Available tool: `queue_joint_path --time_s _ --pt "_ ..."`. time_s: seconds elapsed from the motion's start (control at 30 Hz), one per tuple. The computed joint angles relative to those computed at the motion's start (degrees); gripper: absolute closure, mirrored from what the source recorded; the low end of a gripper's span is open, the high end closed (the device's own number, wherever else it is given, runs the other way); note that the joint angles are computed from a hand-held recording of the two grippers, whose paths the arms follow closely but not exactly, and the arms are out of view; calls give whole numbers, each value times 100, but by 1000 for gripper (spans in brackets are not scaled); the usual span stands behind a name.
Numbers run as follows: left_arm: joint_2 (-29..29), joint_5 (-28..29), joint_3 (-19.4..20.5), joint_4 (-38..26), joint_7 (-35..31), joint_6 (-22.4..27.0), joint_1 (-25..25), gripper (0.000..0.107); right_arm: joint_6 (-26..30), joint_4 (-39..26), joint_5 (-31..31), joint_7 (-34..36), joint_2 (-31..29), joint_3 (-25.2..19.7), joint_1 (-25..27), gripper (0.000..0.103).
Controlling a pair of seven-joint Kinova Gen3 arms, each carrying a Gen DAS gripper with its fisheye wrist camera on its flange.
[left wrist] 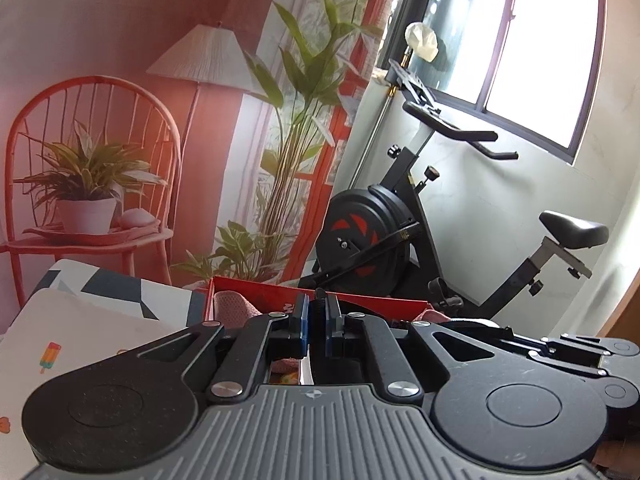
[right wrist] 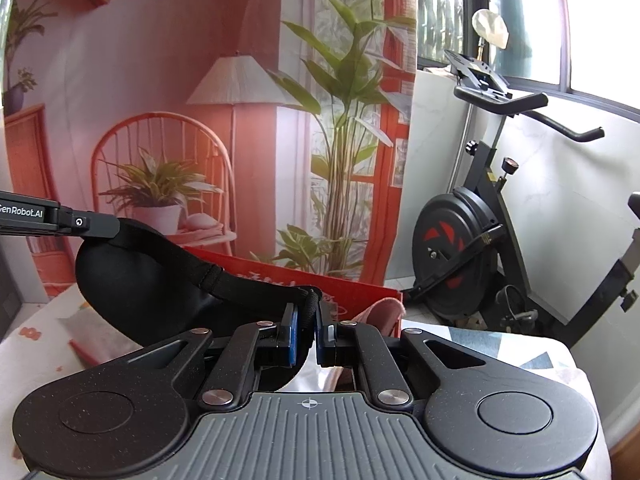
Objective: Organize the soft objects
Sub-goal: 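Open both tools to drop the black eye mask into the box, then move both tools down to the beige knitted roll beside the box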
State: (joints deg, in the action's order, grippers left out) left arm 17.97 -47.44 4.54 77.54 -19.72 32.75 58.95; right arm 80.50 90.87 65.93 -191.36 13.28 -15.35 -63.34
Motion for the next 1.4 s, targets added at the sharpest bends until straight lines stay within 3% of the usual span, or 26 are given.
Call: queue_joint_path --time_s 0.17,0.37,0.5,0.6,0.63,0.7,0.73,0.77,0.8,0.87,1.0,1.07,1.1,1.4 --pt "380 585 171 -509 -818 293 -225 99 -482 111 -178 132 37 117 349 95" --pt "701 1210 40 -869 -1364 529 -281 99 -911 261 -352 -57 128 223 535 95" --pt "763 1254 -159 -925 -1460 549 -162 99 -884 343 -231 -262 187 280 475 95" --pt "772 1552 10 -995 -1885 606 -330 98 -881 338 -317 -223 185 274 492 89" --pt "766 1630 27 -1003 -1998 637 -351 93 -879 373 -307 -239 163 271 481 83" --pt "718 1682 -27 -949 -2050 660 -317 72 -836 475 -209 -401 122 244 407 79" --pt "678 1674 -76 -890 -1989 647 -277 48 -781 521 -165 -493 104 220 361 74" --pt "610 1616 -152 -784 -1855 608 -210 33 -729 595 -96 -598 70 186 303 66" --pt "508 1479 -245 -605 -1679 499 -117 30 -690 697 14 -734 30 143 238 62" --pt "371 1235 -274 -411 -1523 501 -6 22 -534 864 205 -944 -30 28 97 43" --pt "144 938 -97 -182 -1394 763 76 12 -22 955 338 -1199 -42 -179 -182 28" --pt "50 744 -17 -83 -1231 953 148 5 319 985 433 -1386 -3 -258 -365 6" --pt "-5 700 54 -8 -1196 976 126 4 490 1008 473 -1513 8 -294 -462 1" --pt "-348 367 472 615 -574 1056 -36 5 977 1357 268 -2664 28 -583 -922 0"
